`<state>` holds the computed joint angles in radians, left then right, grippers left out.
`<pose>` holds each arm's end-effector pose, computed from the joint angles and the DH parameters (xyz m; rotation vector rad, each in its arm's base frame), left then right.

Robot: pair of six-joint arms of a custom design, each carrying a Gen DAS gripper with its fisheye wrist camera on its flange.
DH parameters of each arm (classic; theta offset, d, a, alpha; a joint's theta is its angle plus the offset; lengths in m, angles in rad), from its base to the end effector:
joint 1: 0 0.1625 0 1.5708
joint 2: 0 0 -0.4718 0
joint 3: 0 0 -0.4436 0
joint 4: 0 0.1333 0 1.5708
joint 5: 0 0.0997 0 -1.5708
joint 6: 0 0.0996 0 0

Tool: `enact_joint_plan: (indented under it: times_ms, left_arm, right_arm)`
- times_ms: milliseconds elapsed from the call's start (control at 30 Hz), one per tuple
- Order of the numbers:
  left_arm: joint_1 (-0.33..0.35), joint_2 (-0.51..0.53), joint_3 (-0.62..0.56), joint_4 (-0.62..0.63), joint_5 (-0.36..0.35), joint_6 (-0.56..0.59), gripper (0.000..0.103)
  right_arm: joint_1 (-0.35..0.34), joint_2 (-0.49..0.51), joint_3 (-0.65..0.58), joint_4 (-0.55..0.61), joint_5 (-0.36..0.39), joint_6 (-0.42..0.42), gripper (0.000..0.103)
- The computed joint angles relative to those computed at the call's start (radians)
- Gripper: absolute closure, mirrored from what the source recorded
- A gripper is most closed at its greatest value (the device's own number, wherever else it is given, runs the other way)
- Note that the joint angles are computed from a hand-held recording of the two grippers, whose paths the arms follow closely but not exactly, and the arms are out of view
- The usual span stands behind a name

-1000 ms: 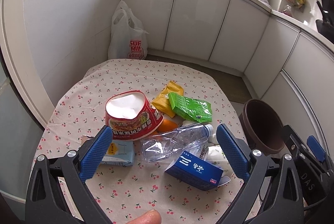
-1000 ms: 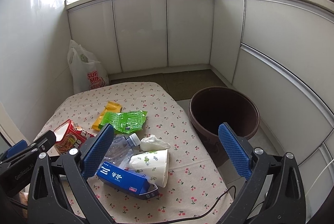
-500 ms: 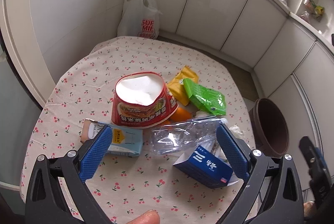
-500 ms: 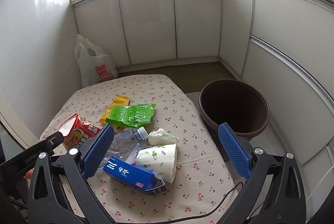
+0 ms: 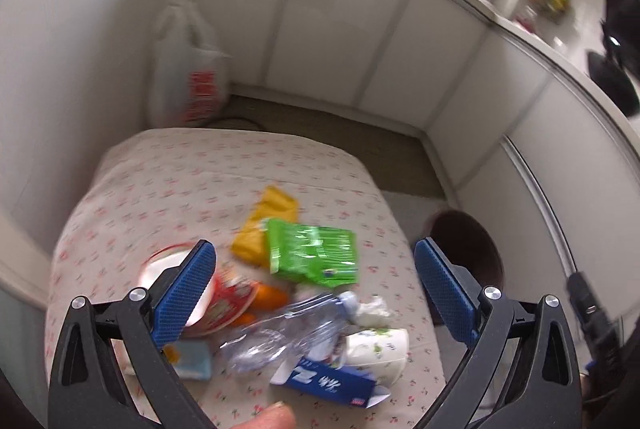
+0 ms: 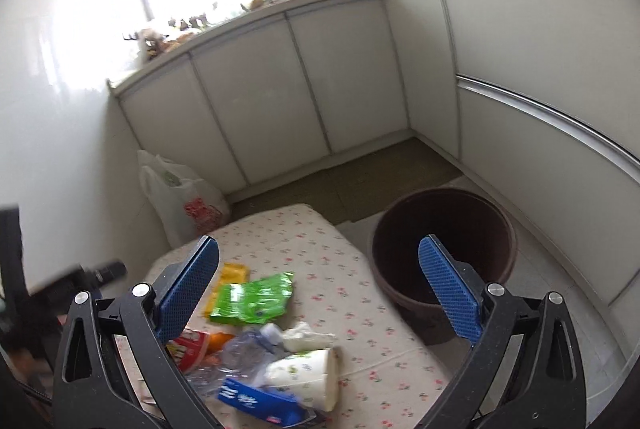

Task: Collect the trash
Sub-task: 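Grasp the green snack bag with the left gripper while the right gripper reaches for the yellow wrapper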

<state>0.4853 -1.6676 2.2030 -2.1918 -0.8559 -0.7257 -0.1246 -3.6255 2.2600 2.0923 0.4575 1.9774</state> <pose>-0.2981 -0.3817 0.3394 0.4306 2.6036 -0.8451 0.3301 -0.2657 0.2735 0.0148 -2.1600 1.4130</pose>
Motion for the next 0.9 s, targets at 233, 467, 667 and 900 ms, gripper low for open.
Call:
enact_joint_plan:
  times_ms: [233, 467, 667, 900]
  left_arm:
    - [0.189, 0.24, -0.14, 0.127, -0.153, -0.021, 0.006]
    - [0.288, 0.365, -0.193, 0.153, -0.084, -0.051, 0.006]
    - [0.338, 0.403, -0.198, 0.122, -0.1, -0.08, 0.01]
    - [0.37, 0.38, -0.153, 0.026, -0.197, -0.062, 0.063]
  right_arm:
    - [-0.041, 0.046, 0.02, 0.012, 0.053, -0.038, 0.007]
    - [-0.084, 0.056, 0.055, 0.119, 0.097, -0.132, 0.007]
    - [-0.119, 0.047, 0.062, 0.175, 0.108, -0.179, 0.007]
    - [-0.158, 0.02, 0.076, 0.271, 0.143, -0.255, 0.007]
